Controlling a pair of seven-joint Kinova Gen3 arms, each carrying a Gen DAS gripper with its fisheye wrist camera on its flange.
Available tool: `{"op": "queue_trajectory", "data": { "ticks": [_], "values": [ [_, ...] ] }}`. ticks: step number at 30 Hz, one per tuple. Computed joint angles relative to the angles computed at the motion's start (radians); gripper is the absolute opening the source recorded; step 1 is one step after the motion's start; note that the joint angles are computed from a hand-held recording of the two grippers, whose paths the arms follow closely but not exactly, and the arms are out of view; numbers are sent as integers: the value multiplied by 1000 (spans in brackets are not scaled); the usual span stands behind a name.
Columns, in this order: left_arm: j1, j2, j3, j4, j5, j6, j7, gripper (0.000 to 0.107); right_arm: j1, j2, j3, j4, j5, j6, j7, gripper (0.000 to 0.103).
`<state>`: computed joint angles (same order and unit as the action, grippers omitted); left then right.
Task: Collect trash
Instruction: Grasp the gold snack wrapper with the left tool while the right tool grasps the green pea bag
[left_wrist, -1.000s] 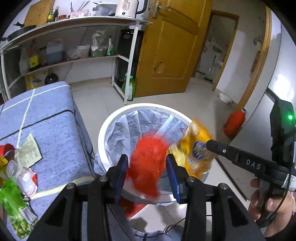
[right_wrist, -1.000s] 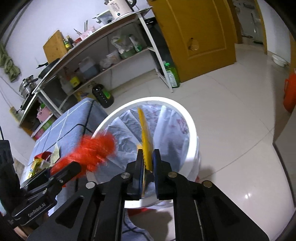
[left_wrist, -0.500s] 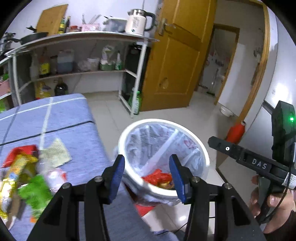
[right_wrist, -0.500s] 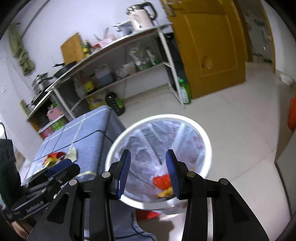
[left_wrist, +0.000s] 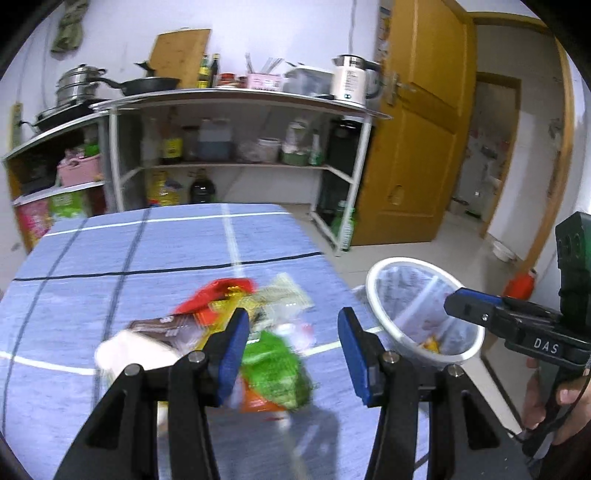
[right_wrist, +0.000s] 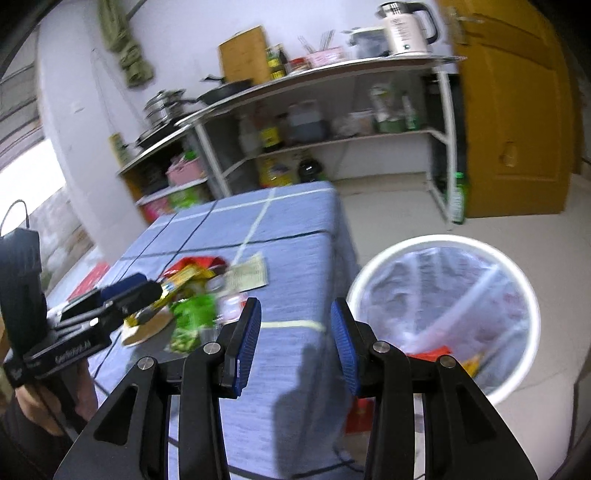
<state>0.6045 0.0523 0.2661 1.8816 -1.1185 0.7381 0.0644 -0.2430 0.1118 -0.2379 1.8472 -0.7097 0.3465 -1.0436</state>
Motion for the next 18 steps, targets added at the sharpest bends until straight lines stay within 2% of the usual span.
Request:
{"op": "queue_trajectory", "data": {
  "ticks": [3, 7, 10, 15, 17, 18],
  "values": [
    [-14, -22, -7, 41, -1, 14, 7, 57, -36, 32, -7, -30, 54, 9, -31, 41],
    [-56, -29, -14, 73, 38, -35, -27, 58, -49, 67, -31, -64, 92, 36, -37, 41],
    [-81, -12, -22, 71, 104, -69, -100, 58, -67, 95, -34, -89, 137, 58, -64, 41],
    [-89, 9, -40, 65, 173, -90, -150, 57, -61, 127, -50, -119, 165, 91, -76, 41],
    [-89, 14, -49, 63, 198, -93, -163, 41, -63, 136, -54, -131, 175, 104, -78, 41],
    [-92, 9, -54, 69, 211, -109, -169, 37, -68, 139, -54, -136, 183, 109, -81, 41]
  ]
}}
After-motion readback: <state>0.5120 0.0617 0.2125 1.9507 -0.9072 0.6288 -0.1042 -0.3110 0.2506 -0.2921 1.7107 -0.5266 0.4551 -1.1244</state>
